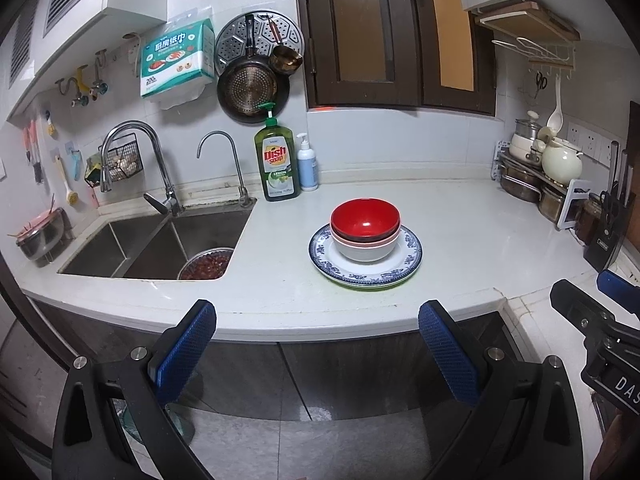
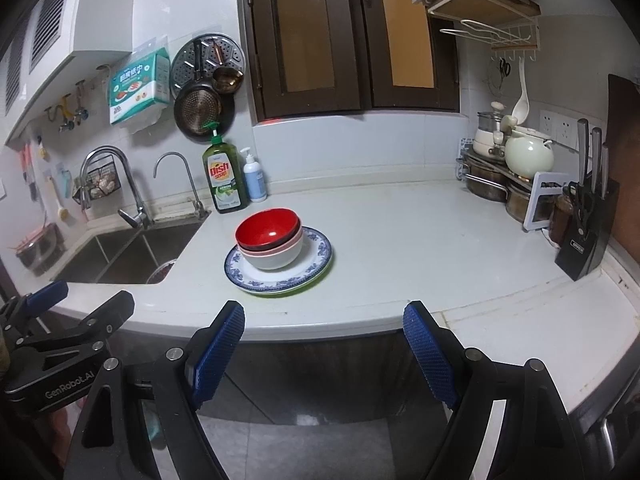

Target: Organize plates and bowls

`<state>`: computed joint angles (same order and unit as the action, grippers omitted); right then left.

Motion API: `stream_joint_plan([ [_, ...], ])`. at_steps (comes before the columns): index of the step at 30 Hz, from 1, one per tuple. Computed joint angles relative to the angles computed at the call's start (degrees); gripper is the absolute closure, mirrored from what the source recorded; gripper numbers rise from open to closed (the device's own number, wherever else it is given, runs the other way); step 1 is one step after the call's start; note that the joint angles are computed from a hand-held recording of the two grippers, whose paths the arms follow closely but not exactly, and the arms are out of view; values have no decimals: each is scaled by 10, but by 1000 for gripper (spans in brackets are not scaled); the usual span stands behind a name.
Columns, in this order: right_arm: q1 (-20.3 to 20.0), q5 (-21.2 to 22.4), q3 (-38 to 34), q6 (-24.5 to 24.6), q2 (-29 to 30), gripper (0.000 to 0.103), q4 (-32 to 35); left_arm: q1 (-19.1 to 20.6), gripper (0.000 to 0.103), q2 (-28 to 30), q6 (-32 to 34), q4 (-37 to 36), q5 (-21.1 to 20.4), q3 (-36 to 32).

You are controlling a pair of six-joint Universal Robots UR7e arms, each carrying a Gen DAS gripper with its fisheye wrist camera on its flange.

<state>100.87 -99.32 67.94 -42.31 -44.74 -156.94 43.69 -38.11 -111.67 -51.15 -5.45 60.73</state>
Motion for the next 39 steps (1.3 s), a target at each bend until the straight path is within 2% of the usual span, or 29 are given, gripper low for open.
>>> stream_joint_plan([
  [2,1,2,4,-3,-3,21,-4,-3,0,7,-42,51,0,-16],
  [11,2,10,14,-9,-12,21,-12,-7,0,15,-94,113,3,-38],
  [15,2,9,16,-10,-14,21,-15,-8,0,34,-149,192,1,-77],
  [19,2,12,18,-11,-15,21,-15,-10,0,34,-150,192,1,-76],
  [22,1,12,17,-11,-16,21,-13,-10,0,26,-118,152,1,-59],
  [28,2,13,19,-12,-18,21,-15,-11,0,40,-158,204,-1,-85],
  [30,2,14,21,-14,-19,21,-17,-12,0,51,-195,253,-1,-107],
  [33,2,15,22,-15,-20,21,-14,-12,0,57,-216,280,-2,-120],
  [39,2,15,22,-14,-20,21,-14,-13,0,59,-218,283,-3,-124],
])
